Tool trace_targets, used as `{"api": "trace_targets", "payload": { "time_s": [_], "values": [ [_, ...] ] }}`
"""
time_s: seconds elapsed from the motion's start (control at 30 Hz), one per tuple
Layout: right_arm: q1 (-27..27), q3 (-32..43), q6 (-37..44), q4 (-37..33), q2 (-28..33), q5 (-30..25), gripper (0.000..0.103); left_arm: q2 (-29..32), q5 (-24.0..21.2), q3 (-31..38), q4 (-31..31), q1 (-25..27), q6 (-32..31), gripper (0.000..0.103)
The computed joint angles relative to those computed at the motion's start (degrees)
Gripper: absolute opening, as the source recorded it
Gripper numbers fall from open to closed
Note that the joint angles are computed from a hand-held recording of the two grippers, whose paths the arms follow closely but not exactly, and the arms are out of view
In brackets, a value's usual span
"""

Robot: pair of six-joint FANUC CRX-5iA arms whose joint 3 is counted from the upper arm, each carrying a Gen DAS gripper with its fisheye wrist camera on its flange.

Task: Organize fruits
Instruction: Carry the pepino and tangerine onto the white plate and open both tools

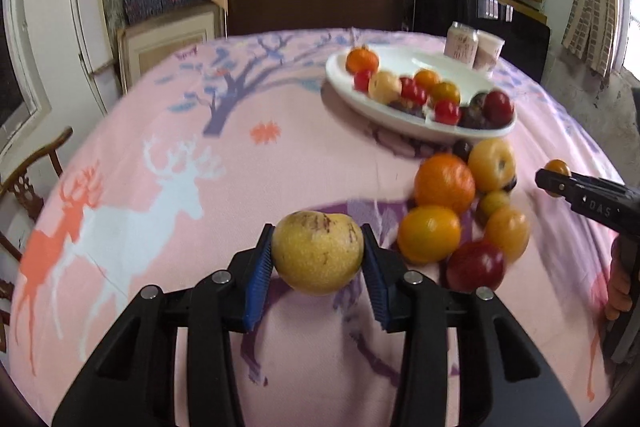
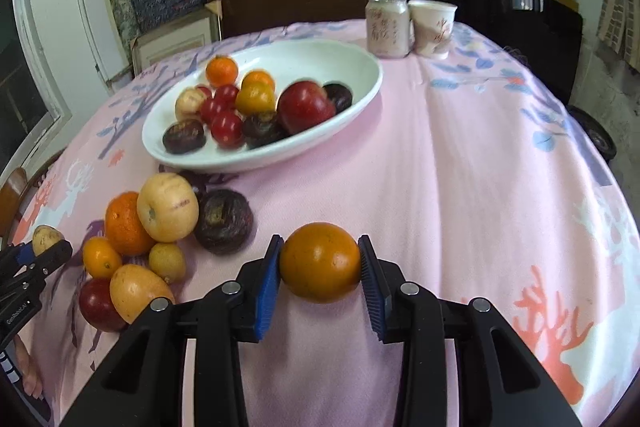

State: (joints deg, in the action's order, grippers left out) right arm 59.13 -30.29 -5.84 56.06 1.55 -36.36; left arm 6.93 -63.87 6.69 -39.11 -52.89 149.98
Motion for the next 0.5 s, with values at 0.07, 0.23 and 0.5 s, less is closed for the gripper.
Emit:
{"api": "trace_targets", "payload": {
  "time_s": [0.07,0.23,0.5],
  "values": [
    [-0.3,-1.8,-4.7,4.9,-1.5,-0.2,0.038,0.2,0.8,1.3,0.9,1.0,-1.7,0.041],
    [-3.5,-2.1,-9.1,12.1,-3.0,2.9,0.038,3.5,1.9,8.2,2.1,4.3,-6.7,0.041],
    [-8.9,10.2,1.4,6.2,5.4,5.7,0.038,12.7,7.2,18.8,10.3,11.0,-14.2,0.041]
  ]
}}
